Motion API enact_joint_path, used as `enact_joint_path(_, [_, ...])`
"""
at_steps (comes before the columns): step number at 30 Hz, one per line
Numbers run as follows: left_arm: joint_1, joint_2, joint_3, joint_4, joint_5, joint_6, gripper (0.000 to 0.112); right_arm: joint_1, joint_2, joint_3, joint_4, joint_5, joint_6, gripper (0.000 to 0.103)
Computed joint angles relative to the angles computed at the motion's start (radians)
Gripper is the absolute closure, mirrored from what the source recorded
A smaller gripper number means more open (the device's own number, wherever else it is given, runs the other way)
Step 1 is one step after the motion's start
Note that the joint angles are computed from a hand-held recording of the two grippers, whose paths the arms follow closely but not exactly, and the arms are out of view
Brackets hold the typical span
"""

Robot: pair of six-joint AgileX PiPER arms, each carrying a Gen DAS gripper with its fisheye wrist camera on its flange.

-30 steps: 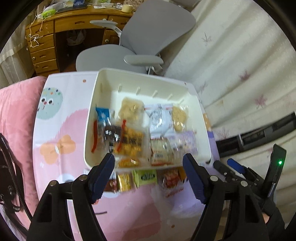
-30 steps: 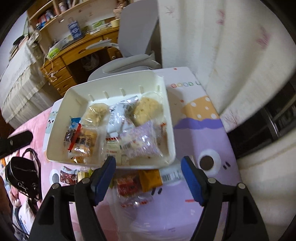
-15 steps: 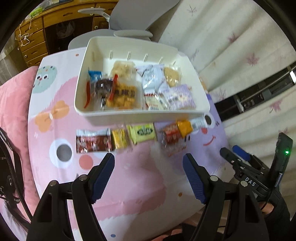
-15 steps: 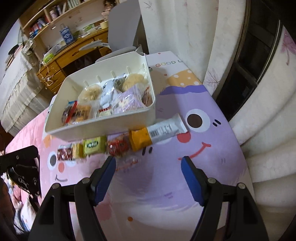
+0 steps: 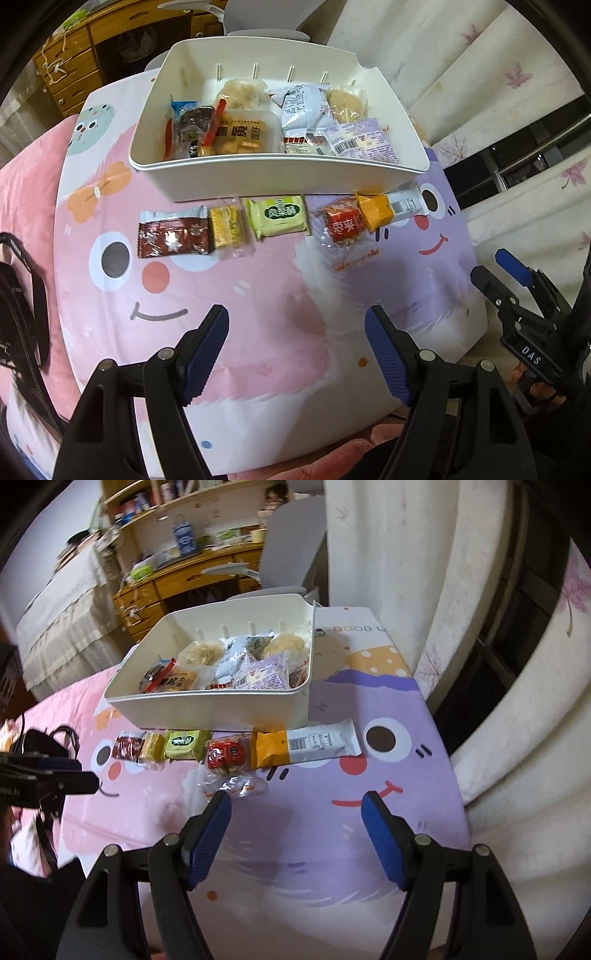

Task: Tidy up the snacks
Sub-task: 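Grasp red date-snack pack with left tool while right tool reaches for orange-white bar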

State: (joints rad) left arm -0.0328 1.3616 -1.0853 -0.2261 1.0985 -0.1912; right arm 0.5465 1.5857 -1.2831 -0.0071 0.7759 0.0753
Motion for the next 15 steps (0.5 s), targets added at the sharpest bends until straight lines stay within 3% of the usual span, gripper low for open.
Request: enact_joint_path(15, [-0.300, 0.165, -0.117, 0.189, -0.060, -0.532, 0.037, -0.213, 0.127, -0.054, 0.414, -0.038, -0.798, 0.031])
